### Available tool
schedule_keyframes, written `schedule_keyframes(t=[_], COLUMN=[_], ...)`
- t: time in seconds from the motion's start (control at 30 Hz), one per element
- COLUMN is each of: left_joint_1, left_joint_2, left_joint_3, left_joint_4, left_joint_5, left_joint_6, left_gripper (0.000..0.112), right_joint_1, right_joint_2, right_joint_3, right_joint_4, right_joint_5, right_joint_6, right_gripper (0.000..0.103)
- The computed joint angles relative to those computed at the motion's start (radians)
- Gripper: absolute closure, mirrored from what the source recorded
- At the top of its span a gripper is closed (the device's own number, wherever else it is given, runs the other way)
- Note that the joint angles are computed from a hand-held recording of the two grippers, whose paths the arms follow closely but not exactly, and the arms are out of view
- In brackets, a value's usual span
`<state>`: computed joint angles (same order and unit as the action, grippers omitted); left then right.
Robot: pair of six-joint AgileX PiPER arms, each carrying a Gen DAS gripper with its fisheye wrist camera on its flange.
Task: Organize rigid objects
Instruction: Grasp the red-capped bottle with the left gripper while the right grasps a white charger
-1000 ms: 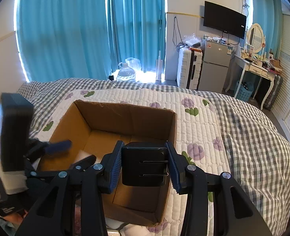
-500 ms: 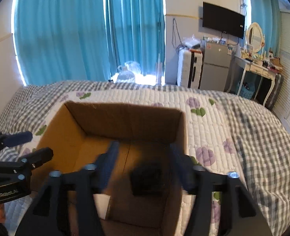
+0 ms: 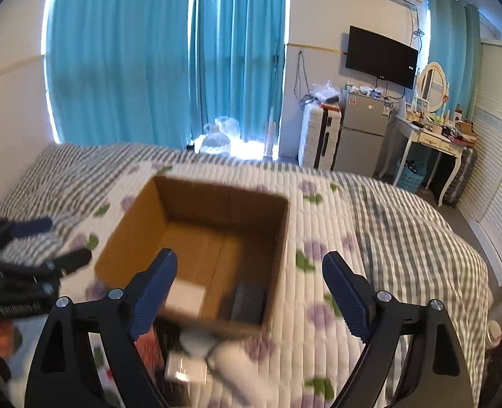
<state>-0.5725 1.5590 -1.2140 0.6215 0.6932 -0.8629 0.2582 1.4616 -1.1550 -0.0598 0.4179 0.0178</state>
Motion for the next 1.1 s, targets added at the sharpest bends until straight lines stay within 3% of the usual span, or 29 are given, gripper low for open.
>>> schedule_keyframes(t=[0.17,0.33,0.57,0.73,0.8,0.9,1.03,1.1], left_joint_1=[-0.033,-0.049,-0.03,-0.058,-0.08,-0.078,-0.054,-0.06], left_joint_2=[-0.038,0.061,0.175,0.226,0.224,0.212,0.214,0.203], left_joint_3=[0.128,0.211,0.237,0.226,0.23,0.238,0.243,0.257], left_joint_4=[0.035,0.077,0.004,0.037,0.056,0.012,-0.152,-0.144], left_joint_5=[-0.008,-0.007,-0.089,-0.068,-0.045,-0.062,-0.125,-0.138], left_joint_6=[-0.121,-0.261,-0.235,-0.24,-0.251,-0.207,-0.041,-0.048], left_gripper=[0.017,0.017,0.017,0.017,0.018,0.029,0.057,0.059], right_joint_1=[0.018,0.074,0.083,0.07,0.08,0.105,0.129,0.136], right_joint_2=[-0.081,-0.072,0.028,0.061,0.066,0.062,0.065,0.074], right_joint_3=[0.193,0.357,0.39,0.391,0.394,0.391,0.388,0.383], right_joint_4=[-0.061,-0.218,-0.173,-0.147,-0.234,-0.363,-0.448,-0.447], right_joint_5=[-0.04,-0.135,-0.153,-0.161,-0.16,-0.145,-0.135,-0.131], right_joint_6=[0.098,0.306,0.276,0.264,0.357,0.492,0.569,0.566], right_gripper=[0.013,0.013,0.013,0.013,0.013,0.013,0.013,0.013])
